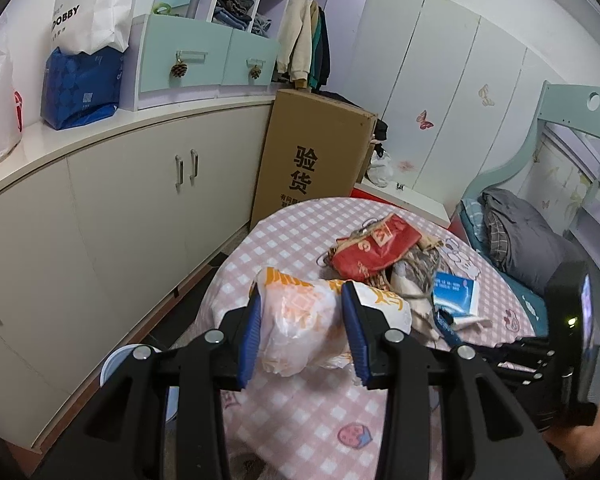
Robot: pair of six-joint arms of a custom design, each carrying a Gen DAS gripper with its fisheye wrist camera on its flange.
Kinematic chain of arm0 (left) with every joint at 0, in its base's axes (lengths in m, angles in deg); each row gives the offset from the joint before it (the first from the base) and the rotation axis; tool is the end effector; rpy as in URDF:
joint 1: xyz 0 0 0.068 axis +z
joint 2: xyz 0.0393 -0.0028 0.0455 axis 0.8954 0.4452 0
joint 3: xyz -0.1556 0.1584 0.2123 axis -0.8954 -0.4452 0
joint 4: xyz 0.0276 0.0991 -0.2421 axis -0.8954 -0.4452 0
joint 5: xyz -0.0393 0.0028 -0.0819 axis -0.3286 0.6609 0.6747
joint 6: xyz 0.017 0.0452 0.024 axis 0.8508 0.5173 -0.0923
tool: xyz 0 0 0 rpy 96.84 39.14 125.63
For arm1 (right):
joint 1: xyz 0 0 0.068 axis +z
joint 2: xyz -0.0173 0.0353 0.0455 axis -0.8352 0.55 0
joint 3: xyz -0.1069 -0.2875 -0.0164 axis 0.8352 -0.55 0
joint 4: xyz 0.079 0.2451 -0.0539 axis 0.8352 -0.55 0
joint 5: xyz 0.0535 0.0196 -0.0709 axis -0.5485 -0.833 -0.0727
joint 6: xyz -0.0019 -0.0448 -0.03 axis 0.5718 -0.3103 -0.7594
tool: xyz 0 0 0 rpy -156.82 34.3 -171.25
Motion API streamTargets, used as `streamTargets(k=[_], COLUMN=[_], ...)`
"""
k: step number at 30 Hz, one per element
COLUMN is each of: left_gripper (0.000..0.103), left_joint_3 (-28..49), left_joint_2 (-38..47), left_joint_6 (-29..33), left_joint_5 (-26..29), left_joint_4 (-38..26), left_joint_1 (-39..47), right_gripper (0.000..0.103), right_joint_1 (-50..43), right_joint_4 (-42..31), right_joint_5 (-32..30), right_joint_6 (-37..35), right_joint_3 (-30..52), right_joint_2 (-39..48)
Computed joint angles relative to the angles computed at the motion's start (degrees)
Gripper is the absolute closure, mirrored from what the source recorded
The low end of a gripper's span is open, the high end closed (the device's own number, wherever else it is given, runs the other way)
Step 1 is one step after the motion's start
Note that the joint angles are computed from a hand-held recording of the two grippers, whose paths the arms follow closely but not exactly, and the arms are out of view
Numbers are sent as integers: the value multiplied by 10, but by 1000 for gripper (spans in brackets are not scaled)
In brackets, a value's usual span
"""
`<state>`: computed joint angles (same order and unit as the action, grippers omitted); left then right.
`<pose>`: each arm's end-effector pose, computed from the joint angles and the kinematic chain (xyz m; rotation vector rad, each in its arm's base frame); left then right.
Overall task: Collect trash
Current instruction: 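Lift the white bag with the left gripper while the right gripper grasps a blue wrapper, then carry both items over the blue wastebasket and open both grippers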
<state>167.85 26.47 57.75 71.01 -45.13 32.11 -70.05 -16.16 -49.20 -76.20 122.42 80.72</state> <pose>0.1952 -0.1108 0.4748 0.0231 2.2052 -0.3209 0.2258 -0.0483 0.4358 -0.2614 2.5899 -0.0231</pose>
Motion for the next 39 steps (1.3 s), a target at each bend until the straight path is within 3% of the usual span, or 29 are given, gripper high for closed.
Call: streamTargets(k=[6, 11, 15, 18, 23, 28, 33, 36, 38, 39], left_gripper=[65, 65, 65, 65, 65, 65, 65, 58, 38, 36], left_joint_3=[-24, -57, -83, -107, -155, -189, -204, -204, -199, -197], left_joint_2=[-34, -74, -95, -93, -54, 11, 81, 122, 150, 163], left_joint_6=[9, 39, 97, 150, 229, 263, 263, 262, 257, 262], left_joint_5=[6, 36, 102, 150, 199, 202, 183, 184, 180, 185], left_joint_4=[-21, -29, -37, -37, -17, 19, 69, 93, 103, 104], left_joint_1=[29, 108, 244, 360, 513, 575, 582, 581, 577, 577], right_gripper=[93, 93, 93, 93, 93, 93, 93, 93, 93, 93], right_joint_1=[22, 176, 316, 415, 499, 540, 550, 547, 544, 544], right_joint_4=[19, 62, 116, 172, 248, 319, 369, 390, 396, 399], right_joint_5=[-40, -12, 23, 50, 57, 66, 69, 65, 63, 62], right_joint_6=[60, 176, 265, 320, 365, 396, 410, 418, 421, 423], right_joint_3=[-61, -63, -63, -76, -92, -92, -82, -80, -74, -71], right_joint_2=[-63, -95, -82, -47, 37, 128, 199, 224, 241, 249])
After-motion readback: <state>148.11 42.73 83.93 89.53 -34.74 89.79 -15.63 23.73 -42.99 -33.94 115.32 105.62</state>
